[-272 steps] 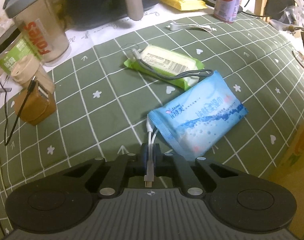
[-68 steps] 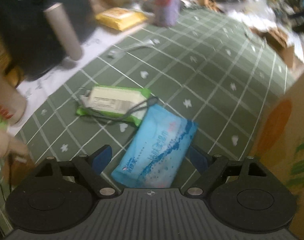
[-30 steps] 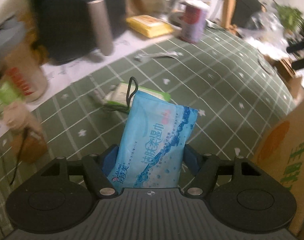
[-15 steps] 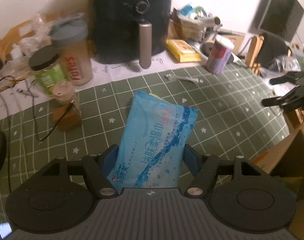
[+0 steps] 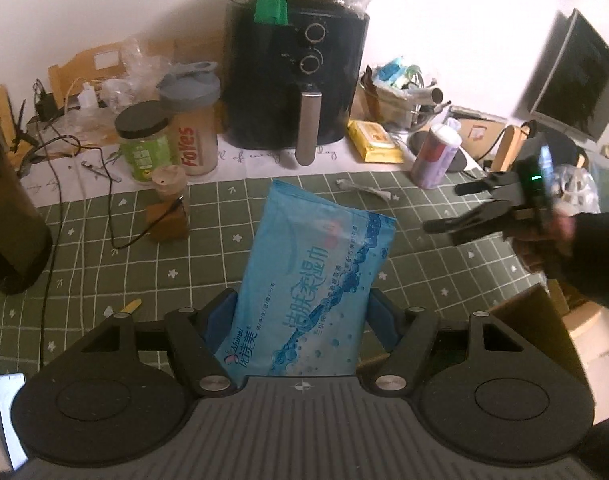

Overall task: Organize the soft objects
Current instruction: 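Lift the tissue pack with the left gripper while the right moves toward the white swab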

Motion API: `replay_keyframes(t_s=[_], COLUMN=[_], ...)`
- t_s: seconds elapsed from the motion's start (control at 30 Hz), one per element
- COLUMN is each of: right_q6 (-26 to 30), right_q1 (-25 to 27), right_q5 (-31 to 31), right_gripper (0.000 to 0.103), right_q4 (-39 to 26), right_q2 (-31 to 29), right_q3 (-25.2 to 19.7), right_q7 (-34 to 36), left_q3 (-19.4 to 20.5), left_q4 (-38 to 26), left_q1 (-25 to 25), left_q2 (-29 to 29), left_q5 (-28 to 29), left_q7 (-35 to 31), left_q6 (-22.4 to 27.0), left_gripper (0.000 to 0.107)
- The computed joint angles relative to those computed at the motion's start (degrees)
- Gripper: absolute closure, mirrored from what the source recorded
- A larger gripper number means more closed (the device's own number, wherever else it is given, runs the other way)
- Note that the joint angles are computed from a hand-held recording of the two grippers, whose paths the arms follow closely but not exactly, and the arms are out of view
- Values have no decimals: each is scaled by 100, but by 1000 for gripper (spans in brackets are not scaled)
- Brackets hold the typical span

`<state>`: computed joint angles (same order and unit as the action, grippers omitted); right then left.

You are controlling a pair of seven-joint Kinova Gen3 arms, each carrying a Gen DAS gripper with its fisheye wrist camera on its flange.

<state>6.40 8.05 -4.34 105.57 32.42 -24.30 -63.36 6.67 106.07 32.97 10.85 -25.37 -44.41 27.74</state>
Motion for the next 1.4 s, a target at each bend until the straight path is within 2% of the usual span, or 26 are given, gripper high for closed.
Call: replay_keyframes(t_s=[0.17, 0.4, 0.43, 0.57, 0.67, 0.77, 0.8, 0.83, 0.87, 0.9, 0.93, 1.0, 1.2, 1.4], right_q6=[-324, -689, -696, -638, -501, -278, -243, -167, -7, 138, 261, 390, 281, 372], right_q1=[-314, -1249, -1378, -1737, -1973, -2009, -1925, -1833, -1710, -1665, -1692, -1737, -1821, -1427], right_q5=[215, 495, 524, 592, 616, 639, 649, 649, 643, 632, 615, 603, 575, 493], right_gripper=[1, 22, 26, 32, 42, 47, 54, 67, 76, 92, 98, 98, 99, 99], right_q4=[-269, -693, -763, -1086, -1368, -1682, -1754, -1827, -1936, -2028, -2099, -2136, -1843, -1535], right_q2=[391, 855, 912, 1146, 1299, 1456, 1498, 1527, 1557, 1582, 1591, 1569, 1309, 953], right_q3=[150, 1062, 1197, 1568, 1818, 1854, 1756, 1646, 1493, 1429, 1449, 1486, 1612, 1190], right_q7=[-19, -402, -464, -694, -845, -951, -959, -964, -953, -945, -953, -934, -971, -770], left_q3=[32, 238, 258, 314, 343, 378, 387, 396, 404, 410, 415, 425, 450, 456], left_q4=[93, 143, 154, 196, 230, 246, 245, 254, 264, 277, 292, 301, 310, 296], left_q1=[201, 244, 244, 301, 337, 371, 360, 366, 379, 381, 382, 382, 354, 339], left_q2=[-215, -275, -280, -320, -336, -343, -344, -350, -354, -358, -364, -369, -397, -424], left_q5=[-252, -375, -369, -464, -543, -610, -607, -615, -634, -644, -650, -656, -685, -798], left_q7=[523, 959, 995, 1198, 1367, 1500, 1495, 1519, 1558, 1579, 1598, 1624, 1615, 1616], left_q6=[119, 292, 294, 327, 335, 360, 358, 359, 356, 347, 341, 348, 372, 405], left_gripper=[39, 39, 39, 39, 39, 39, 39, 39, 39, 39, 39, 39, 39, 39])
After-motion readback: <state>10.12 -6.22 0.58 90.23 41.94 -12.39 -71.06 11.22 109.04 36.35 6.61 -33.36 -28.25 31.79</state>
